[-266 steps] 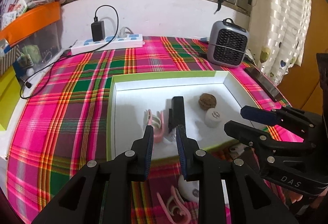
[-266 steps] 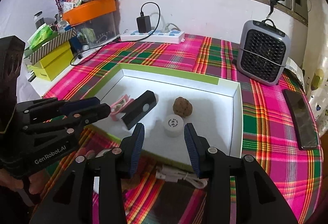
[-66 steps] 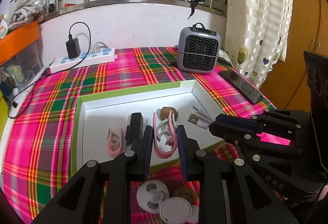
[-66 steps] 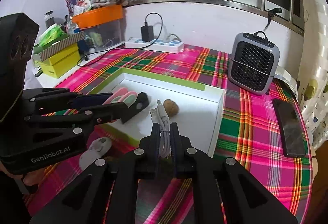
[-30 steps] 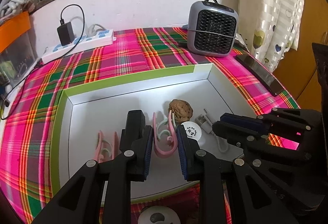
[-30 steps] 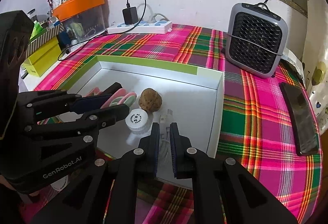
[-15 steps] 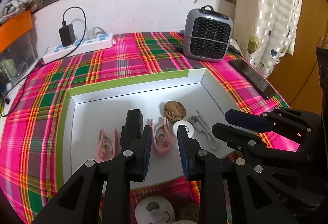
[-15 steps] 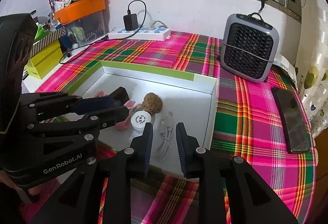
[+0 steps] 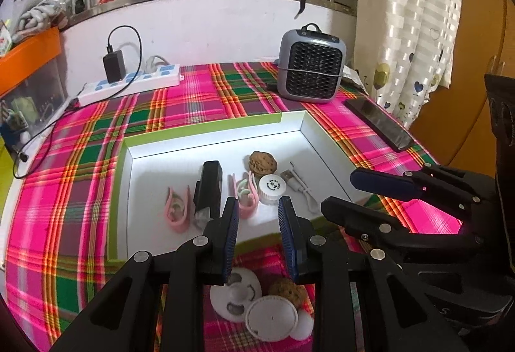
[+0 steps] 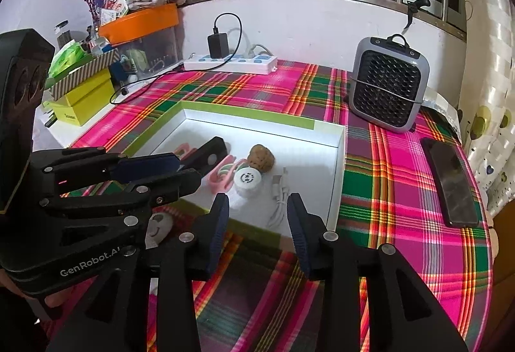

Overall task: Organize objects
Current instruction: 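Open both tools to release the cable and pink hook inside the box, then withdraw both tools from the box toward the remaining objects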

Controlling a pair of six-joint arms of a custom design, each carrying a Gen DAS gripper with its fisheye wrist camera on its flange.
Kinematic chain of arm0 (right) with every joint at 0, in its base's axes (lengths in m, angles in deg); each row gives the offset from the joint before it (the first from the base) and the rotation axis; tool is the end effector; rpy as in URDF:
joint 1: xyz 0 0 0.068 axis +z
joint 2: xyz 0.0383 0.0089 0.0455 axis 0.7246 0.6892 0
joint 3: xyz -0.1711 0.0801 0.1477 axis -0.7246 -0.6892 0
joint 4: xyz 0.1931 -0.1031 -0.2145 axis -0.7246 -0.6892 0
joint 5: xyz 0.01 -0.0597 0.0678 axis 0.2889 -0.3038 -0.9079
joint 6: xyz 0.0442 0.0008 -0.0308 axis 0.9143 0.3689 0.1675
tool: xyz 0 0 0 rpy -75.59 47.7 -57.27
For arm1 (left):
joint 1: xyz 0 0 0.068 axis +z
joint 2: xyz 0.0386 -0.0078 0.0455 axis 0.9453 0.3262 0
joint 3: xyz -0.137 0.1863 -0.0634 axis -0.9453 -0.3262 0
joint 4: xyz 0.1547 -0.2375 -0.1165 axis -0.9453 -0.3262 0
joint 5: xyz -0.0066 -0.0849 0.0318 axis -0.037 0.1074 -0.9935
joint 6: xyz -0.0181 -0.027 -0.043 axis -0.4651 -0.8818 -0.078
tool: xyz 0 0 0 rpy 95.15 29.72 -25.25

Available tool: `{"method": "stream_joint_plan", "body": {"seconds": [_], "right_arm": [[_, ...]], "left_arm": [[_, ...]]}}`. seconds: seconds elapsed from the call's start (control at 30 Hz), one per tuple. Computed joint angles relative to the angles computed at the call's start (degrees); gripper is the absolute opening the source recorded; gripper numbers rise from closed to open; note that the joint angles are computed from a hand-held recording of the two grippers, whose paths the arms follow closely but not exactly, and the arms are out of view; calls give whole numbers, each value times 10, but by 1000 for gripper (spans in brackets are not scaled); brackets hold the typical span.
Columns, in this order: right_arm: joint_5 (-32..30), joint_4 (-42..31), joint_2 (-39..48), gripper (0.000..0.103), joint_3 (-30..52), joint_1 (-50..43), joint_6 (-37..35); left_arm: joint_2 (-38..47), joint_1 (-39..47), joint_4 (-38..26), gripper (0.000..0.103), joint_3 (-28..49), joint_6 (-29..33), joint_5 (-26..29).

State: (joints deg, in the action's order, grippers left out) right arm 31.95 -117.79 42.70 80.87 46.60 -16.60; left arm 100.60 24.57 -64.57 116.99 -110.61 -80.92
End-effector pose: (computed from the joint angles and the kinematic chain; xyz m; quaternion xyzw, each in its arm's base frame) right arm 0.3462 0.0212 0.2168 -0.3608 0.8407 0.1832 0.3599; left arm 0.2591 -0.2430 0.2236 -0.0836 0.9112 -0.0137 0.4032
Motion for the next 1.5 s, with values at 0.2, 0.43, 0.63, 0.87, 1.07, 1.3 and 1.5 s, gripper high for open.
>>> {"method": "stream_joint_plan", "body": {"seconds": [0.2,0.43,0.63,0.87,1.07,1.3,1.5], "right_arm": [[-7,-10,-29,39,-19,-3,-9],[-16,-24,-55,39,-34,-9,-22],[-20,-33,-74,39,-46,-9,-29],[-23,-40,-88,39,-55,-10,-35],[-24,-44,-95,39,-60,-8,-36],[-34,-56,-107,39,-68,-12,-47],[-48,-81,-124,39,-86,-21,-80]], "left_arm": [[-16,-19,-9,24,-11,-13,-13],[-29,-36,-19,24,-17,-26,-25],[-39,-44,-23,24,-25,-33,-31],[-50,-50,-26,24,-34,-39,-34],[-56,-54,-31,24,-39,-44,-36],[-68,-65,-31,24,-52,-52,-40],[-104,-89,-46,24,-91,-85,-49]]}}
